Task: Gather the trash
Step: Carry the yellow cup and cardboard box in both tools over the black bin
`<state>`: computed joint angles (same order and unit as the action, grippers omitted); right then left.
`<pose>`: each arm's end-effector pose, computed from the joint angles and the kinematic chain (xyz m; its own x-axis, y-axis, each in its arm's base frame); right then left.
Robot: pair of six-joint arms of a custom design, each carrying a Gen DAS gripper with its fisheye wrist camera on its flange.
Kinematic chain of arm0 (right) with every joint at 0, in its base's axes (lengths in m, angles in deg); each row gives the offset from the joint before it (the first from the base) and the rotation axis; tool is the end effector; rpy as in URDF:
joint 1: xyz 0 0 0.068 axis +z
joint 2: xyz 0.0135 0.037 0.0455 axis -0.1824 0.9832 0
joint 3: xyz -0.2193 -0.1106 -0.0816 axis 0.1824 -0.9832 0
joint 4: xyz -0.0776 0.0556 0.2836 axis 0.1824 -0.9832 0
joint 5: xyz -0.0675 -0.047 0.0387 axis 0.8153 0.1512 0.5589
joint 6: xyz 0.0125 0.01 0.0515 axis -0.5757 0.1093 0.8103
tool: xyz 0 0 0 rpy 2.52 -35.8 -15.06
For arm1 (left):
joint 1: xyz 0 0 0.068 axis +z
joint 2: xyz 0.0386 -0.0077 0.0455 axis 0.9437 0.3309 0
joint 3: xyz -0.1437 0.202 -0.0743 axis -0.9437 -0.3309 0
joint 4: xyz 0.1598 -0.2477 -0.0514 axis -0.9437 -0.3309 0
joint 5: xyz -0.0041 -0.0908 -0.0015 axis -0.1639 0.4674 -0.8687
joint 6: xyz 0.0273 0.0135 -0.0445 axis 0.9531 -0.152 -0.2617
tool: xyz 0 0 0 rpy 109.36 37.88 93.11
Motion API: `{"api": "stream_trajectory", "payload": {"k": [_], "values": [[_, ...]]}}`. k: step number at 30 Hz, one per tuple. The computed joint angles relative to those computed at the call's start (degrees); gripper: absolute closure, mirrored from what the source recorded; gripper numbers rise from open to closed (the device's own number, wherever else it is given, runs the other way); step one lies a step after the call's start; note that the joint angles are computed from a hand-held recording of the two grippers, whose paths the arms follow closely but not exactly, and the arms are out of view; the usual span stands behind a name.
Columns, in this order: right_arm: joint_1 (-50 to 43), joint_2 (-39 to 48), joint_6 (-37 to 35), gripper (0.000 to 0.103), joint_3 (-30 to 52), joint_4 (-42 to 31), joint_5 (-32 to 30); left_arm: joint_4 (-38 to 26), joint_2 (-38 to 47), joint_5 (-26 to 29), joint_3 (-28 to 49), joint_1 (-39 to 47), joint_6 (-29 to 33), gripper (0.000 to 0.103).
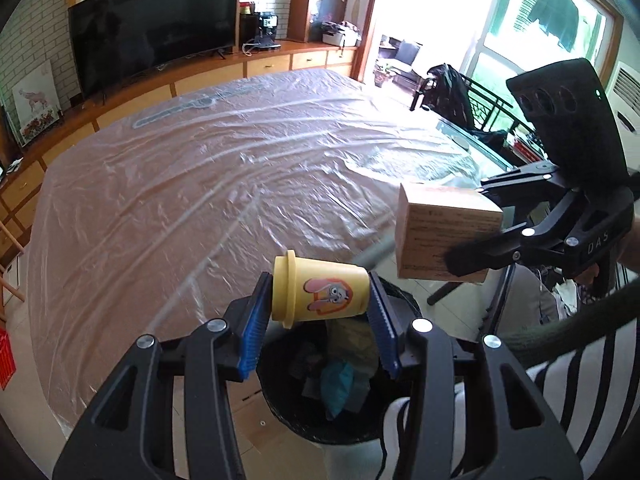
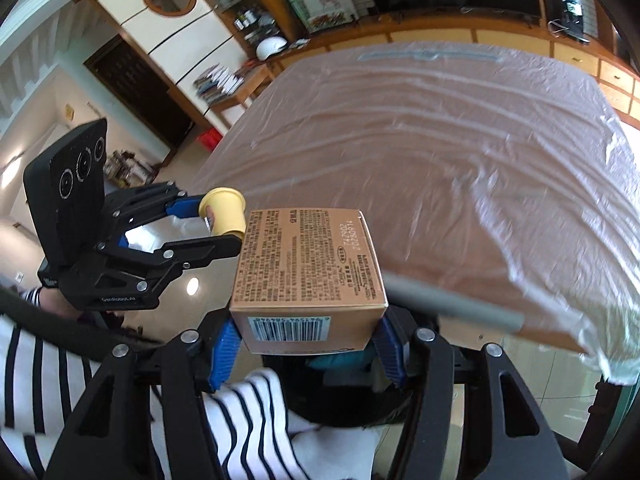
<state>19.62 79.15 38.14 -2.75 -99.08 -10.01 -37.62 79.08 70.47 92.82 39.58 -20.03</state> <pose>0.1880 0.1248 0.3455 -0.8827 -0.1968 -0.4267 -0.4006 0.7898 0.4644 0.2163 -0.1393 0.2639 -0.6372 0.4764 -0.6058 0.6669 0.7348 -0.1237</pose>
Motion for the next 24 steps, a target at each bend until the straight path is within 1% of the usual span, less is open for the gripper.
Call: {"api": "stream_trajectory", "payload": {"k": [4,8,10,11,18,24], "values": [[2.86,-1.03,0.06,0.046,-1.84,-2.09,0.94,-1.16,-1.48,0.27,-2.53,-1.88,0.01,0.055],[5.04,-2.27,1.78,0.046,-4.92,-2.85,2.06,-1.38,-2.00,-0.93,-5.16,-4.07,0.90,0.055],[5.40,-2.73,2.80,0.046,-6.93,-2.55,2.14,-0.90,-1.65,-2.57,-6.28,-5.32,1.13,0.055],[6.10,-2.72,3.52,0.046,-7.76,-2.59,3.13,-0.67,-1.37,-2.75,-6.70,-5.59,1.20,0.055],[9.45,-1.53,5.55,0.046,-11.51,0.33,7.49,3.46,3.17,-4.13,-9.56,-6.64,0.42,0.055],[10.62,-0.68,8.73,0.046,-14.39,3.99,10.24,7.65,7.37,-5.55,-11.14,-6.04,-0.93,0.055]]}}
